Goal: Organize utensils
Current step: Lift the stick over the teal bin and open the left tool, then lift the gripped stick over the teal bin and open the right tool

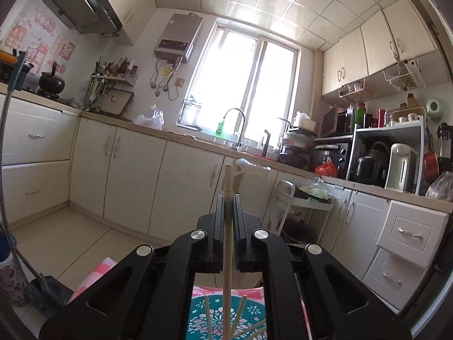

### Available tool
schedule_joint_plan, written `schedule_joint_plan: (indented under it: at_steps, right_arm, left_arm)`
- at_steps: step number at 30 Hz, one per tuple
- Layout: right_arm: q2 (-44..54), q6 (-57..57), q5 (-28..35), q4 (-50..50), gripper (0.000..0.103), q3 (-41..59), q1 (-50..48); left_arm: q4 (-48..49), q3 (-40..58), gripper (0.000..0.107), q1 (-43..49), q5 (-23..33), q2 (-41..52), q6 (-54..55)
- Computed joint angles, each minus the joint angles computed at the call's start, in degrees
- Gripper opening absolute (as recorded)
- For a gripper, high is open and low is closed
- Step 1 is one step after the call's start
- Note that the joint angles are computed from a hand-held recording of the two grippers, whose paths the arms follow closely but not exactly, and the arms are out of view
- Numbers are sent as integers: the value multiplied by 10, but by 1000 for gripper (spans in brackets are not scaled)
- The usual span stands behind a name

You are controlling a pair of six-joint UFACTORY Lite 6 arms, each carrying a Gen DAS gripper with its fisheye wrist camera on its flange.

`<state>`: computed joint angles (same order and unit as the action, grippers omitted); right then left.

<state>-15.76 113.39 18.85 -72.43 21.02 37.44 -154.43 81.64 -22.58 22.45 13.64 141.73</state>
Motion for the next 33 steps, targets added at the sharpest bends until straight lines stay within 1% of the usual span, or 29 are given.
schedule_joint_plan:
  at_steps: [4,5,7,9,11,12,13,14,15,16,17,19,23,26,29,33]
  right_arm:
    - [-1,-9,-6,7,8,0,-5]
    - [-1,-10,-8,8,8,0,-6]
    - [-4,-18,-9,15,8,-1,-8]
    - [-3,-19,-7,17,8,-1,-7]
    - [-4,-16,-5,16,8,-1,-5]
    - [-4,-13,-4,14,8,-1,-4]
    - [-5,-9,-3,12,8,-3,-2]
    - [-5,-6,-2,10,8,-3,-1]
    - [-7,-4,-1,9,8,-5,-1]
    - [-8,-3,-1,9,8,-6,0]
    - [-10,-1,0,8,8,-7,0]
    - [-15,-1,4,9,8,-10,1]
    - [-24,3,15,15,8,-17,4]
    - [-16,1,36,23,8,-11,23]
    - [3,-14,68,40,8,4,54]
    - [-5,-15,55,43,6,0,62]
  left_arm:
    - [15,-9,5,-16,-30,5,14]
    - [41,-12,5,-18,-40,3,-3]
    - [65,-34,6,-17,-39,-11,-16]
    - [131,-51,12,-10,-48,-29,-77]
    - [178,-75,40,4,-51,-53,-124]
    - [194,-90,46,13,-52,-69,-144]
    - [211,-105,56,23,-54,-87,-168]
    - [252,-117,61,37,-54,-104,-215]
    - [308,-125,62,55,-45,-116,-274]
    - [357,-135,66,72,-37,-131,-328]
    - [394,-144,72,86,-32,-146,-370]
    - [448,-165,79,114,-24,-175,-434]
    - [558,-189,85,178,9,-209,-564]
    - [619,-197,86,212,30,-214,-630]
    - [650,-193,86,229,43,-209,-660]
    - [679,-184,86,251,59,-199,-678]
